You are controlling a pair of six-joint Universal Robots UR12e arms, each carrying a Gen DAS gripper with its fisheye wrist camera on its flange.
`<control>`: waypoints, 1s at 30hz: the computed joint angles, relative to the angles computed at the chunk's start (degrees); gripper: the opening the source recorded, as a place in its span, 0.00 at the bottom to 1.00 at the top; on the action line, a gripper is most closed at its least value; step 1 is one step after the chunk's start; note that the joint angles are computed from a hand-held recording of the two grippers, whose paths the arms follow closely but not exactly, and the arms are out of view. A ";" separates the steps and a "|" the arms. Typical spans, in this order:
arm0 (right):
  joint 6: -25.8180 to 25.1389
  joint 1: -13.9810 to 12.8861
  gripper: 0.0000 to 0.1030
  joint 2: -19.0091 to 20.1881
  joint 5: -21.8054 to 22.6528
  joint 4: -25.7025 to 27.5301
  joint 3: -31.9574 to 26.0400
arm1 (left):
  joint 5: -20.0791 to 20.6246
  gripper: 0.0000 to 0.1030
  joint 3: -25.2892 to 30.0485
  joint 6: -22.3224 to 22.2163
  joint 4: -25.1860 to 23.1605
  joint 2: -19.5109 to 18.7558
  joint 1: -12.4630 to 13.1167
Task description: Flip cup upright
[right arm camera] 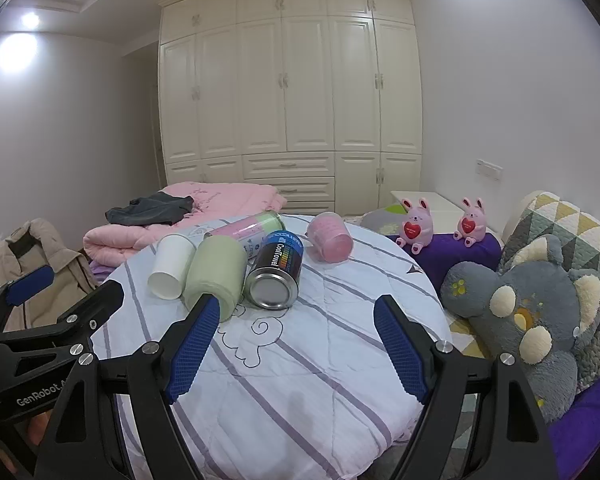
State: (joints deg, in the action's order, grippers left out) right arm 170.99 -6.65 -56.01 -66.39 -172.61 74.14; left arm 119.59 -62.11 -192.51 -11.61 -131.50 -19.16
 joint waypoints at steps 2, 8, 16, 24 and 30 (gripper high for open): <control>0.10 -0.08 0.79 -0.08 0.05 0.15 0.08 | -0.01 0.99 -0.01 0.05 -0.04 0.00 -0.01; 0.41 -0.18 0.79 -0.29 -0.01 0.51 0.31 | 0.12 0.99 -0.05 0.34 0.08 0.00 -0.10; 1.31 -0.30 0.79 -0.40 -0.01 0.79 0.39 | 0.20 0.99 -0.23 1.61 0.46 0.11 -0.41; 1.11 -0.31 0.79 -0.52 -0.13 1.07 0.51 | 0.22 0.99 0.25 2.60 0.64 -0.03 -0.63; 0.92 -0.43 0.79 -0.72 0.05 1.22 0.68 | 0.50 0.99 0.42 3.23 1.10 -0.06 -0.85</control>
State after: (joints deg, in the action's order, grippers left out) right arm 171.90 -7.08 -56.73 -66.34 -171.39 74.82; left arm 120.09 -61.69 -189.28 -10.51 -131.55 -20.01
